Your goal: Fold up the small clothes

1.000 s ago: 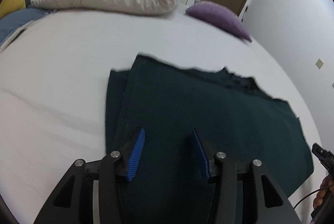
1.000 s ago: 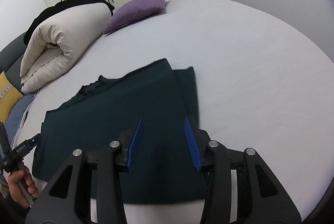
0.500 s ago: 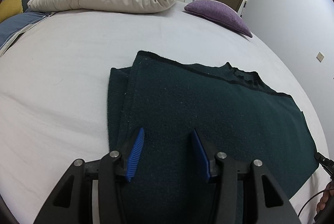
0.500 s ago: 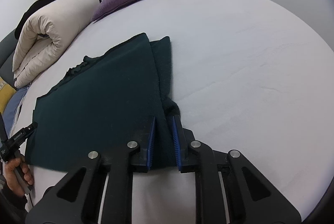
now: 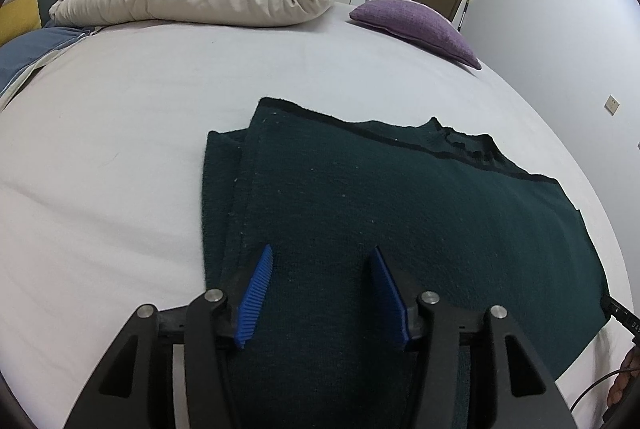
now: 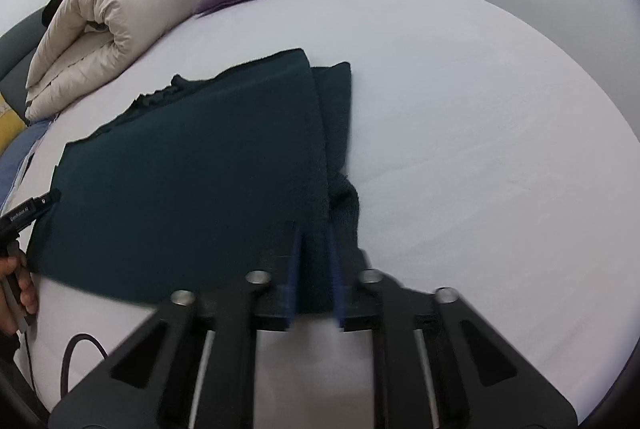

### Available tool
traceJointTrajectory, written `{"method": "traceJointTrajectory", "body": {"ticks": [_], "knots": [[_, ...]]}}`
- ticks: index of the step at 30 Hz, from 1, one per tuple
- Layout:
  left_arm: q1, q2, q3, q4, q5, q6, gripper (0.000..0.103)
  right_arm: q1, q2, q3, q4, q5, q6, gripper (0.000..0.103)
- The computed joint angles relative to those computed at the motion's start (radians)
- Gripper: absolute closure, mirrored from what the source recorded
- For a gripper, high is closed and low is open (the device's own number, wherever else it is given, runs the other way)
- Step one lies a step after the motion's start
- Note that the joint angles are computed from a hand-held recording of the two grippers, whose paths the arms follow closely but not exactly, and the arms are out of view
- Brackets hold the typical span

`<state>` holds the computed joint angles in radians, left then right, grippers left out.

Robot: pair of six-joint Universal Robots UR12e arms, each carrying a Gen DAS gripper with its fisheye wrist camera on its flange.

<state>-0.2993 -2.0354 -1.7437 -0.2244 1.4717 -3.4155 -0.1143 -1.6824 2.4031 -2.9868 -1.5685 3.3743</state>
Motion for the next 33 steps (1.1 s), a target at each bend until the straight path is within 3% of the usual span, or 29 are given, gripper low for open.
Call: {"method": "traceJointTrajectory", "body": {"ticks": [3,8,13,16,21,22,25,28,30,32,33], "knots": [[0.003,0.002,0.0,-0.01,-0.01,0.011,0.048,-0.04,-0.024,0.017,-0.001,0.075,0.046,0.099],[0.002,0.003,0.005,-0.031,-0.001,0.061,0.048,-0.073,-0.053,0.055,0.006,0.111,0.071,0.099],[0.005,0.003,0.006,-0.036,-0.008,0.07,0.048,-0.129,-0.037,0.099,-0.072,0.218,0.119,0.098],[0.009,0.008,0.0,-0.035,-0.019,0.067,0.048,-0.129,-0.048,0.087,-0.042,0.203,0.119,0.089],[0.012,0.027,-0.014,-0.011,-0.041,0.04,0.049,-0.063,-0.091,0.052,-0.016,0.025,0.16,0.082],[0.011,0.029,-0.013,0.0,-0.052,0.035,0.049,-0.061,-0.092,0.046,-0.045,0.046,0.166,0.082],[0.004,0.018,0.01,0.023,-0.077,0.033,0.047,-0.049,-0.033,-0.014,-0.11,0.221,0.148,0.082],[-0.004,-0.009,0.046,0.012,-0.094,0.014,0.047,-0.02,0.106,-0.117,-0.13,0.449,0.15,0.082],[-0.01,-0.03,0.073,-0.017,-0.077,0.01,0.047,0.027,0.194,-0.195,-0.081,0.489,0.158,0.08],[-0.009,-0.045,0.089,-0.035,-0.078,0.003,0.047,0.055,0.297,-0.26,-0.118,0.603,0.158,0.081],[-0.009,-0.054,0.1,-0.049,-0.069,0.012,0.047,0.061,0.323,-0.277,-0.115,0.622,0.162,0.081]]}}
